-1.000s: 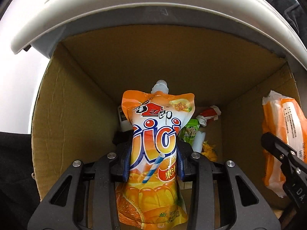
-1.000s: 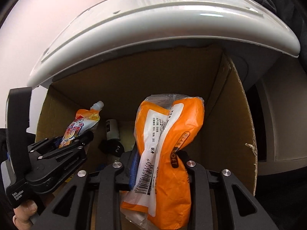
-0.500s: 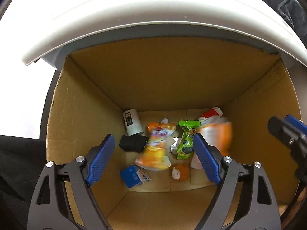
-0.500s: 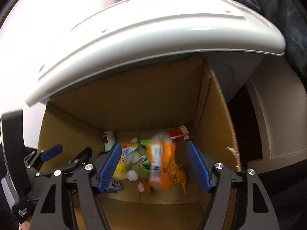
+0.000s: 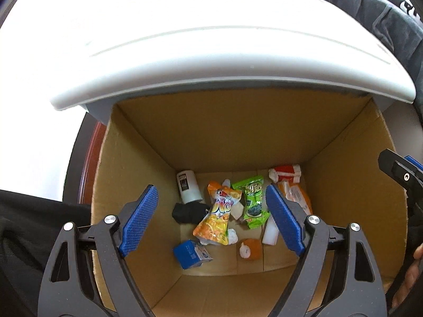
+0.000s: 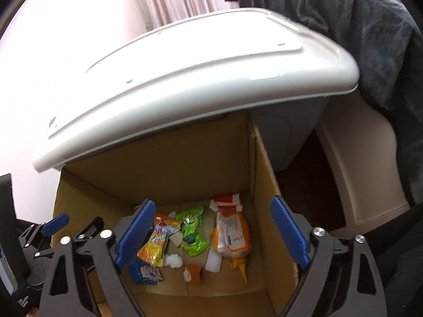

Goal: Collect trash

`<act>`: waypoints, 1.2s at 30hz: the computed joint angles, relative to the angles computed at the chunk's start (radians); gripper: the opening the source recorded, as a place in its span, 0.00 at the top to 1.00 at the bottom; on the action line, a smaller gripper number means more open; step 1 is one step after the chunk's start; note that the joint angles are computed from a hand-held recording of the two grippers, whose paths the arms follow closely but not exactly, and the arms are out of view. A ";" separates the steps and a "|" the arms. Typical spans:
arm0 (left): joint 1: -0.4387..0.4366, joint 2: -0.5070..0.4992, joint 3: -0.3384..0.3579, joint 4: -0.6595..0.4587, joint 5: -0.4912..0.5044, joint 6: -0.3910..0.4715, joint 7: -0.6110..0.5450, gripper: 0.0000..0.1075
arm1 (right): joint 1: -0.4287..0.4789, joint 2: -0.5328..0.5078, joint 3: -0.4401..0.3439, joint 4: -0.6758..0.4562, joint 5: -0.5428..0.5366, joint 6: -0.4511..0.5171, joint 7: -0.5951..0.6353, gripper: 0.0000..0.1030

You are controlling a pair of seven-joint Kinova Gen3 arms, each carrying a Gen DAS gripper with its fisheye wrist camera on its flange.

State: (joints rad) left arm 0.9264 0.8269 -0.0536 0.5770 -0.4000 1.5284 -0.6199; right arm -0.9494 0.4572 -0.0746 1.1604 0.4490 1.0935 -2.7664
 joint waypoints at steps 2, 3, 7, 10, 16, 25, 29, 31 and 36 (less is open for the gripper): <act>0.003 -0.025 0.000 0.044 -0.001 -0.047 0.015 0.24 | -0.020 0.001 0.014 -0.007 0.030 0.019 -0.020 0.05; 0.004 -0.040 0.000 0.067 -0.004 -0.068 0.023 0.24 | -0.031 0.001 0.020 -0.011 0.048 0.031 -0.031 0.05; -0.015 -0.121 0.025 0.182 -0.008 -0.193 0.064 0.24 | -0.062 0.003 0.034 -0.024 0.124 0.079 -0.052 0.05; 0.002 -0.141 0.009 0.203 -0.039 -0.211 0.086 0.24 | -0.072 0.003 0.031 -0.023 0.155 0.097 -0.055 0.05; -0.007 -0.157 0.021 0.219 -0.058 -0.221 0.115 0.24 | -0.069 -0.001 0.019 -0.020 0.171 0.101 -0.043 0.05; -0.014 -0.150 0.029 0.201 -0.059 -0.196 0.115 0.24 | -0.071 0.015 0.018 -0.044 0.164 0.114 -0.027 0.05; -0.016 -0.147 0.029 0.194 -0.054 -0.186 0.116 0.24 | -0.070 0.019 0.019 -0.054 0.157 0.119 -0.015 0.05; -0.016 -0.145 0.027 0.192 -0.055 -0.184 0.119 0.24 | -0.069 0.021 0.021 -0.055 0.155 0.118 -0.013 0.05; -0.014 -0.137 0.027 0.178 -0.056 -0.172 0.109 0.24 | -0.069 0.022 0.023 -0.056 0.151 0.118 -0.010 0.05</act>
